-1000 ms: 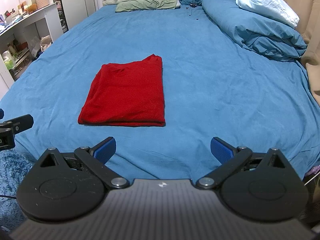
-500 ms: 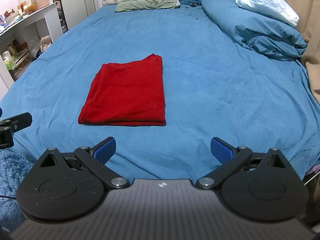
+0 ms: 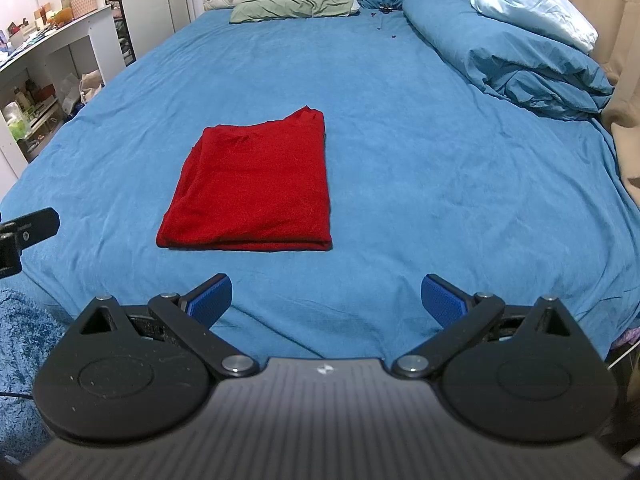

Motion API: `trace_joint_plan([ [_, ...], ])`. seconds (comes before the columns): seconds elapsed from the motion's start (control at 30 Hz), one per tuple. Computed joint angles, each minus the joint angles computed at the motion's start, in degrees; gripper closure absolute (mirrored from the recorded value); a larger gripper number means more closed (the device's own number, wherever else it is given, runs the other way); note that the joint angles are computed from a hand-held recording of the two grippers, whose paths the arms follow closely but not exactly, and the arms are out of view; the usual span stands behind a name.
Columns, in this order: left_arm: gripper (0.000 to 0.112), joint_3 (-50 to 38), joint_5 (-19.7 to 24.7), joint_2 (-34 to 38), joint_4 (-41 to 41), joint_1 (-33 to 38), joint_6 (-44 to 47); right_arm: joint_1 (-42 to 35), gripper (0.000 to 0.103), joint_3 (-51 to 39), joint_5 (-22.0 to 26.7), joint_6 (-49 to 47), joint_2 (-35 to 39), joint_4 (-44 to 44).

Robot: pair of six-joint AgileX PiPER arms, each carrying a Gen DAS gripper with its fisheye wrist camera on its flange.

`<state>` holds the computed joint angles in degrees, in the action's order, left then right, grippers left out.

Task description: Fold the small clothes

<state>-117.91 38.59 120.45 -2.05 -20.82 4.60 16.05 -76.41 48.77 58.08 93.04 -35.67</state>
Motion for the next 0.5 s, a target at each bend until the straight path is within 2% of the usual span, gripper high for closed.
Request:
trace_joint_plan([
  [0.23, 0.009, -1.96, 2.1, 1.02, 3.23, -0.64, -1.13, 0.04, 0.0, 0.07, -0.04, 0.14, -0.01, -0.08],
  [0.5, 0.009, -5.09, 6.25, 2.36, -0.06, -0.05, 2.11, 0.94, 0.0, -0.73, 0.77, 0.9, 0.41, -0.47],
])
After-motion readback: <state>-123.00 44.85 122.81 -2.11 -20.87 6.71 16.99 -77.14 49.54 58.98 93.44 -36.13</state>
